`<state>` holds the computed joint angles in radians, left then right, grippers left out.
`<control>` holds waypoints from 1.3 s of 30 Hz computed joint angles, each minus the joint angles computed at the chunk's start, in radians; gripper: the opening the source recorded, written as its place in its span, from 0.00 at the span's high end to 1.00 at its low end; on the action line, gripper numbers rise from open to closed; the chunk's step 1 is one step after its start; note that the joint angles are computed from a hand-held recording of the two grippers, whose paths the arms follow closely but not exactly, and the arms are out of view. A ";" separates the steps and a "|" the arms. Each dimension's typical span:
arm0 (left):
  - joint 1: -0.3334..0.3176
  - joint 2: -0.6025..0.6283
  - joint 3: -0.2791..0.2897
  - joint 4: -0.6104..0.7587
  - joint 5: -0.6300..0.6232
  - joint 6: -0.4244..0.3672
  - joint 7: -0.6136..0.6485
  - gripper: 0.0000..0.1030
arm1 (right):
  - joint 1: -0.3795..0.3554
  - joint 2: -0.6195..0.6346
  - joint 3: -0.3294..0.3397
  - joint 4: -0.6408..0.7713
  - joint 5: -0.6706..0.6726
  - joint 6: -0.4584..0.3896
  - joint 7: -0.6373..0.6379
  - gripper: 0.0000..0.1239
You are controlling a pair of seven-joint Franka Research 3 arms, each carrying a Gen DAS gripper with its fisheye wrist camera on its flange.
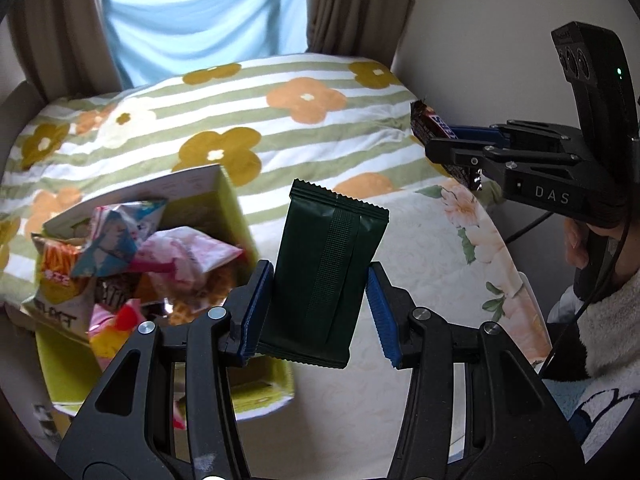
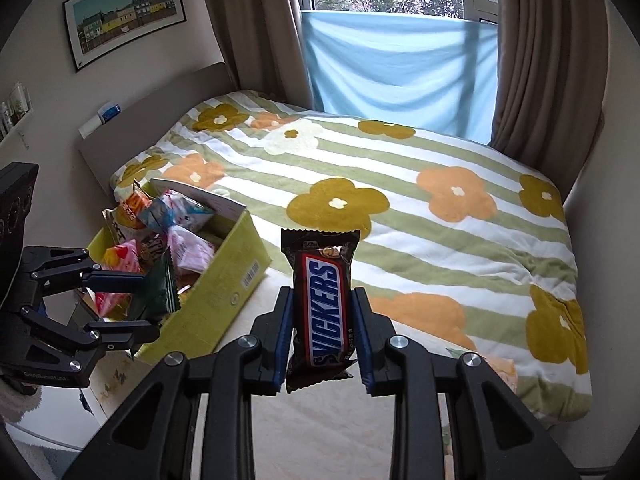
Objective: Organize snacks
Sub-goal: 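Carry the green packet and Snickers over the yellow box and release them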
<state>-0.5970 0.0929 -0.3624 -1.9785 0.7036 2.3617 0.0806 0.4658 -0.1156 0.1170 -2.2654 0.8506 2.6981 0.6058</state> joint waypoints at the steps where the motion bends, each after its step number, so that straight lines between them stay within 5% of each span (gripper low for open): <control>1: 0.006 -0.044 0.004 -0.045 -0.004 0.008 -0.008 0.57 | 0.010 -0.001 0.012 0.001 0.002 0.009 0.018 0.79; 13: 0.122 -0.474 -0.018 -0.469 -0.123 0.046 -0.014 0.57 | 0.140 0.080 0.119 0.062 -0.117 0.087 0.267 0.79; 24: 0.131 -0.640 -0.019 -0.683 -0.269 0.061 0.052 0.55 | 0.196 0.150 0.153 0.077 -0.264 0.128 0.492 0.79; 25: 0.132 -0.643 -0.017 -0.693 -0.274 0.072 0.057 0.44 | 0.197 0.153 0.154 0.078 -0.276 0.126 0.507 0.79; 26: 0.137 -0.641 -0.018 -0.699 -0.278 0.080 0.057 0.19 | 0.198 0.156 0.153 0.080 -0.291 0.121 0.524 0.79; 28: 0.156 -0.655 -0.044 -0.709 -0.263 0.077 0.020 0.00 | 0.199 0.161 0.152 0.084 -0.322 0.114 0.551 0.79; 39: 0.133 -0.647 -0.069 -0.692 -0.268 0.002 -0.042 0.00 | 0.195 0.209 0.154 0.144 -0.422 0.066 0.573 0.79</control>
<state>-0.4637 -0.5545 -0.4319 -2.6701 0.4355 2.3641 0.0390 0.6608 0.0931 0.2715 -2.1213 0.4288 2.7639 1.1787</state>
